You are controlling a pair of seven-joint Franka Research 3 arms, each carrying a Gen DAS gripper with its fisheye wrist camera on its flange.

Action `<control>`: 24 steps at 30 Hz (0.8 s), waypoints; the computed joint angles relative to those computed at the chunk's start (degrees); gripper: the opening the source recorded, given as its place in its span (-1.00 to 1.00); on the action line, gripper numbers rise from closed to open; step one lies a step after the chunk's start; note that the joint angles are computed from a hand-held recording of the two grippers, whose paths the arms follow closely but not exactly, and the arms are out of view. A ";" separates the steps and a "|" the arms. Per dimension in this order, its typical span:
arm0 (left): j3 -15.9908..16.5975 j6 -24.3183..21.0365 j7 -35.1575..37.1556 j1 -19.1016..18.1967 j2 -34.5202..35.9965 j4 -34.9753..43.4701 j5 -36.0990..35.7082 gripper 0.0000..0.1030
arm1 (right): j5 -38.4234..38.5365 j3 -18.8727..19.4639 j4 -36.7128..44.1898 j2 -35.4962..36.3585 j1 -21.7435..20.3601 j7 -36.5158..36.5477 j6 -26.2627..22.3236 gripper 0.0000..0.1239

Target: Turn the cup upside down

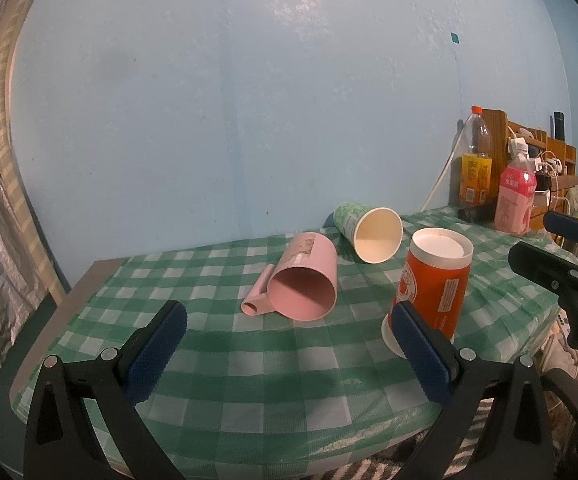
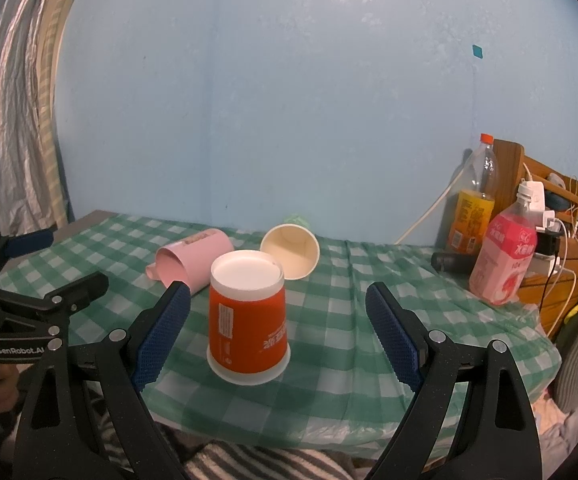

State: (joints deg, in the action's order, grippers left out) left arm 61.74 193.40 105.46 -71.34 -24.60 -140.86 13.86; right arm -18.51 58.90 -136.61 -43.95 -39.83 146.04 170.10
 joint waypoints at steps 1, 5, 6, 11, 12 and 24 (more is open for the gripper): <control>-0.13 0.04 -0.09 0.14 0.08 -0.02 -0.05 1.00 | 0.01 -0.10 -0.06 -0.05 0.06 0.05 0.05 0.42; -0.13 0.04 -0.08 0.22 0.04 -0.14 0.12 1.00 | -0.09 -0.08 -0.04 -0.06 0.03 0.12 0.02 0.42; -0.09 0.05 -0.12 0.21 0.08 -0.15 0.12 1.00 | -0.10 -0.09 -0.02 0.05 0.07 0.09 0.02 0.42; -0.17 0.00 -0.15 0.31 0.08 -0.18 0.18 1.00 | -0.18 -0.13 -0.04 0.07 0.10 0.13 0.03 0.42; 0.02 -0.05 -0.10 0.10 -0.04 -0.12 0.24 1.00 | -0.19 -0.01 0.05 0.09 0.01 0.19 0.00 0.42; 0.89 -0.29 0.68 -0.63 -0.49 -0.36 0.07 1.00 | -0.07 0.66 0.09 0.14 -0.09 0.63 -0.08 0.42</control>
State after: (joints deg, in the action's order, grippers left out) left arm 62.63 193.11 106.14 -71.98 -25.09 -141.22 13.93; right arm -18.59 59.56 -136.52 -43.80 -39.92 146.67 170.02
